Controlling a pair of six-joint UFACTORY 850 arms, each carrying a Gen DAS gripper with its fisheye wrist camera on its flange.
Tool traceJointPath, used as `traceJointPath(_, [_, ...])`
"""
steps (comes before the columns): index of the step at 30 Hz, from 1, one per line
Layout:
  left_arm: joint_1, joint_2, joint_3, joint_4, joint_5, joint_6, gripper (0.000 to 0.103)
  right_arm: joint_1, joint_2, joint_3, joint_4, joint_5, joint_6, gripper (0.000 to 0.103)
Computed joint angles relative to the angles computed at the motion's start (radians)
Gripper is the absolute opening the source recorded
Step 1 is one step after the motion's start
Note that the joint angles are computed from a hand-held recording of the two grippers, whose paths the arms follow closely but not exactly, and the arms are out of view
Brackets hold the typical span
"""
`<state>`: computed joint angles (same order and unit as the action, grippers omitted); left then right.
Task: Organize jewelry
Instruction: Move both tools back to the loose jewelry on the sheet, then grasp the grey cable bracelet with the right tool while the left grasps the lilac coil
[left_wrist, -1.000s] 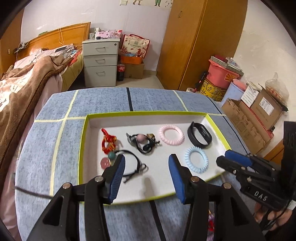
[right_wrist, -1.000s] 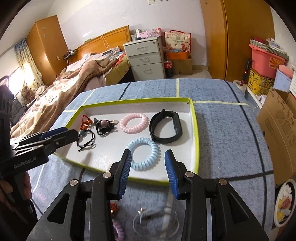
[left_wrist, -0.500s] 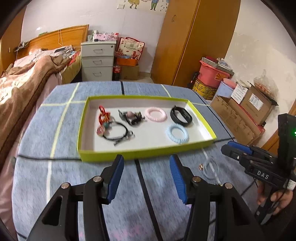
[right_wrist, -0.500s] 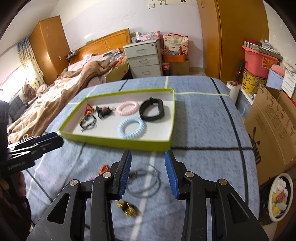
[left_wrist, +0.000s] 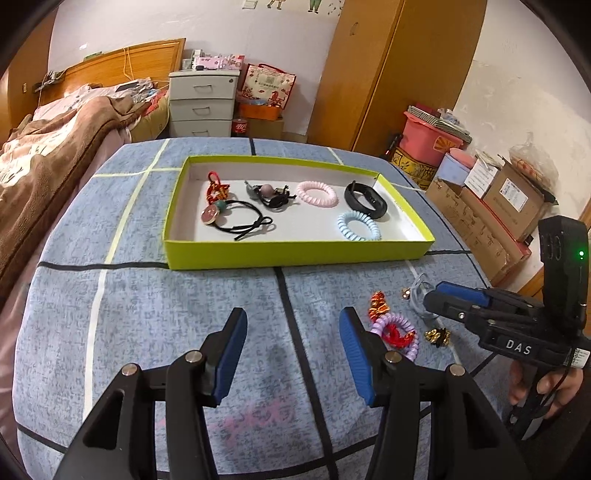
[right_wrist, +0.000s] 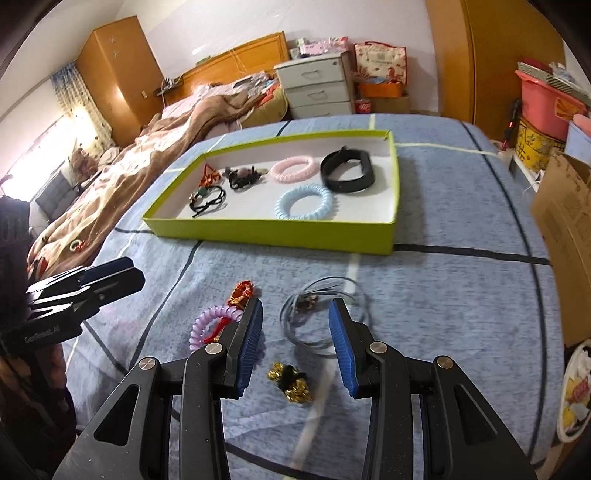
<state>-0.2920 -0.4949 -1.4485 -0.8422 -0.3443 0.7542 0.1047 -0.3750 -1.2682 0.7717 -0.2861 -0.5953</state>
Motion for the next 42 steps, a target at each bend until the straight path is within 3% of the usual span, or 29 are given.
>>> traceJointPath(9, [0.002, 0.004, 0.011, -0.017, -0.001, 0.020, 0.054, 0.024, -0.053, -0.059, -0.343, 0.008, 0.371, 0.039])
traceJointPath(16, [-0.004, -0.010, 0.000, 0.013, -0.013, -0.011, 0.054, 0.028, -0.060, -0.065, -0.410, 0.029, 0.429, 0.038])
traceJointPath(20, [-0.012, -0.016, -0.009, 0.031, -0.024, -0.015, 0.054, 0.036, -0.061, -0.064, -0.605, 0.042, 0.603, 0.019])
traceJointPath(24, [-0.020, -0.028, -0.022, 0.025, -0.042, -0.007, 0.054, 0.022, -0.056, -0.055, -0.459, 0.049, 0.465, 0.018])
traceJointPath(30, [-0.032, -0.036, -0.032, 0.030, -0.069, 0.006, 0.054, 0.018, -0.044, -0.038, -0.457, 0.069, 0.473, 0.017])
traceJointPath(36, [-0.042, -0.038, -0.033, -0.023, -0.098, 0.074, 0.054, 0.003, -0.010, -0.005, -0.298, 0.091, 0.334, 0.017])
traceJointPath(42, [-0.062, -0.050, -0.045, 0.061, -0.096, 0.013, 0.053, -0.006, 0.017, 0.021, -0.184, 0.100, 0.220, 0.018])
